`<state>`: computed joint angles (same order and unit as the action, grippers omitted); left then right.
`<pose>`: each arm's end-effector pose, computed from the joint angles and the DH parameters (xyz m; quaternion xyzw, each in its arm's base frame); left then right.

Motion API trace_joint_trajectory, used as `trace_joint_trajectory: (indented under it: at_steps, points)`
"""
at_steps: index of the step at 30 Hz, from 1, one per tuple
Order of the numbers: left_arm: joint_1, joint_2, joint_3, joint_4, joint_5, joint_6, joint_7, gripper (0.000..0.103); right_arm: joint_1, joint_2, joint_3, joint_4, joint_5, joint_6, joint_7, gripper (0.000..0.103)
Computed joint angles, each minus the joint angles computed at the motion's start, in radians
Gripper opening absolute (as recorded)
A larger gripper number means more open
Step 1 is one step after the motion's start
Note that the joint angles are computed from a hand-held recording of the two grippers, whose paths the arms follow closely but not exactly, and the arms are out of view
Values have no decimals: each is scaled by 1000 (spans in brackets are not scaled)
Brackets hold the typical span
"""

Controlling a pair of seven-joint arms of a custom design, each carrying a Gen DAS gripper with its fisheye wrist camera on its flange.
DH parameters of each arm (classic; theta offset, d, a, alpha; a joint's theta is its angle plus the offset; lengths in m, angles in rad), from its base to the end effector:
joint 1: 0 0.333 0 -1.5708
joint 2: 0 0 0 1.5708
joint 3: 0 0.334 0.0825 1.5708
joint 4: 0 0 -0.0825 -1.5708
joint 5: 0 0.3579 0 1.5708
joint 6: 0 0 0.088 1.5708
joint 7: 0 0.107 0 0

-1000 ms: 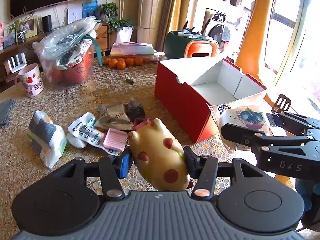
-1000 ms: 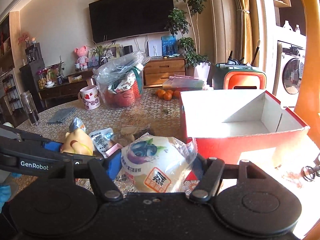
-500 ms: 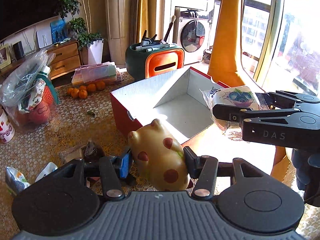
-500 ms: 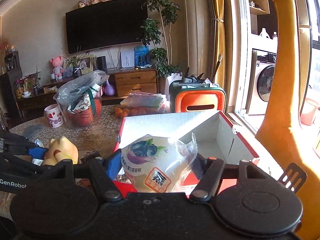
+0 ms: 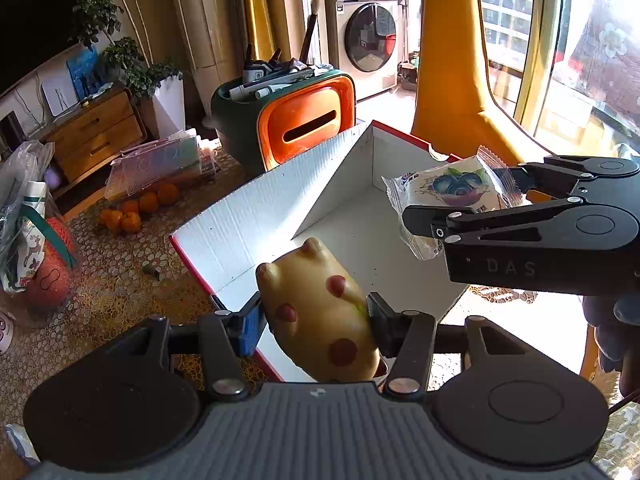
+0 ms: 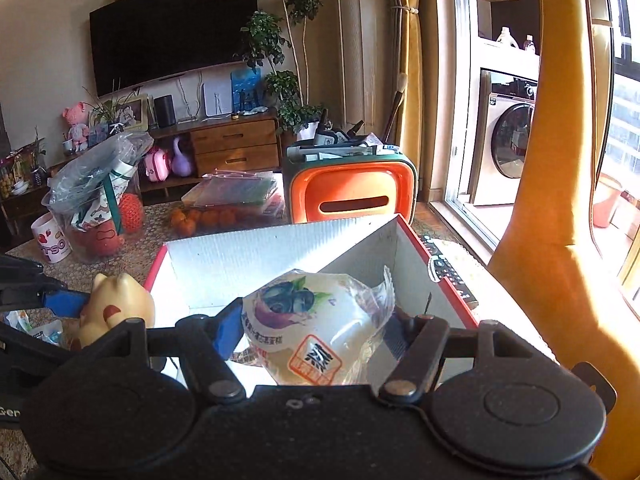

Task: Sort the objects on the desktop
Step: 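Lower the toy pig and snack bag into the box and open both grippers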

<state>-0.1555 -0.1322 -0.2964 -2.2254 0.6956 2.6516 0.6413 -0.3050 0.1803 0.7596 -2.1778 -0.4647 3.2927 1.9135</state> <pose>0.4562 -0.2472 0.5145 -0.6393 0.6808 -0.2263 0.2767 0.5078 0.2739 0.4839 -0.7655 0.4366 -0.2017 0.4274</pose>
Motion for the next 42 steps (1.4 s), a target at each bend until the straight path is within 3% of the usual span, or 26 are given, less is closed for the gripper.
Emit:
trace_joint_trajectory:
  at_steps: [3, 7, 13, 19, 31, 38, 42]
  points:
    - [-3, 59, 21, 42, -42, 6, 51, 53, 62, 40, -58, 41, 16, -28, -33, 68]
    - [-20, 133, 55, 91, -102, 11, 117, 53, 12, 110, 16, 95, 49, -96, -130, 68]
    - [-52, 225, 103, 168, -159, -37, 191, 53, 121, 167, -81, 184, 87, -195, -199, 68]
    - [-81, 288, 128, 242, -244, -122, 295, 53, 176, 210, -119, 256, 143, -291, -295, 68]
    - [-111, 351, 146, 318, -375, -218, 442, 54, 335, 203, -275, 301, 215, -375, -411, 69]
    - [-129, 337, 159, 304, -333, -207, 412, 55, 417, 181, -360, 293, 280, -370, -462, 75]
    - [-128, 317, 156, 280, -316, -173, 391, 72, 477, 162, -429, 279, 305, -340, -468, 82]
